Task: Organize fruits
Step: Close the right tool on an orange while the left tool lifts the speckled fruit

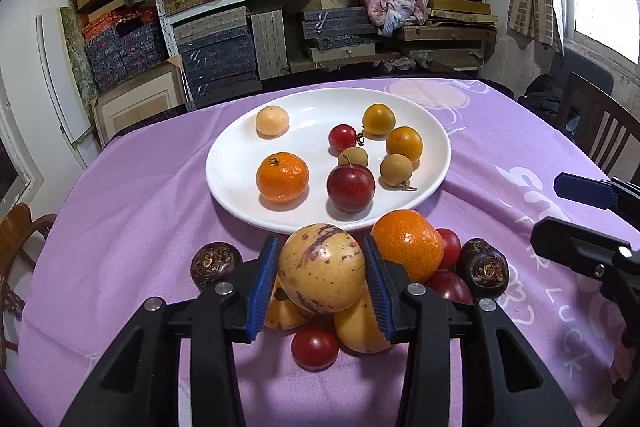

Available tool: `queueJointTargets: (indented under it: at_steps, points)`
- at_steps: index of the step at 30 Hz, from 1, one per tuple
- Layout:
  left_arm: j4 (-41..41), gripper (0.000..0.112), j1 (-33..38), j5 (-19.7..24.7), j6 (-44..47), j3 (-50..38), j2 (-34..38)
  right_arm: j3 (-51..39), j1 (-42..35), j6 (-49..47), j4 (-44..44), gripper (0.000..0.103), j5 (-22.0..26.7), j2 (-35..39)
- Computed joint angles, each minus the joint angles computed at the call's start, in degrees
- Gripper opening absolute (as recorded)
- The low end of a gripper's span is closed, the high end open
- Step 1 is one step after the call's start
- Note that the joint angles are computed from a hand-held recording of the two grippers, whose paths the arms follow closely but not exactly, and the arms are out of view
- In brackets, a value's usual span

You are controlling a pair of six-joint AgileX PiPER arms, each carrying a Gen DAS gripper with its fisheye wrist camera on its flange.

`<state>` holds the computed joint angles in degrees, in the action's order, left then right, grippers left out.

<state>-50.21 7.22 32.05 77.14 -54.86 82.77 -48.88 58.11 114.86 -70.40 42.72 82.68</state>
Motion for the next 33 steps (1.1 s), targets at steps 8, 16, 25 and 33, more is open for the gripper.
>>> queueJointTargets:
  at_steps: [8,16,25,33]
  points:
    - [-3.8,0.043,13.7,9.9,10.1,4.1,-4.4,-1.3,1.0,-1.3,-0.6,0.09,0.1,1.3]
    - [-2.2,0.043,21.0,16.2,11.0,4.0,0.0,-11.4,3.9,-11.5,1.6,0.079,4.7,10.0]
    - [-0.4,0.043,20.2,16.2,8.9,3.3,0.7,-24.9,-4.3,-27.5,16.3,0.06,-1.1,19.8]
    - [2.7,0.043,18.1,14.2,5.1,2.7,1.2,-25.5,-6.0,-27.7,18.1,0.048,-3.7,21.3]
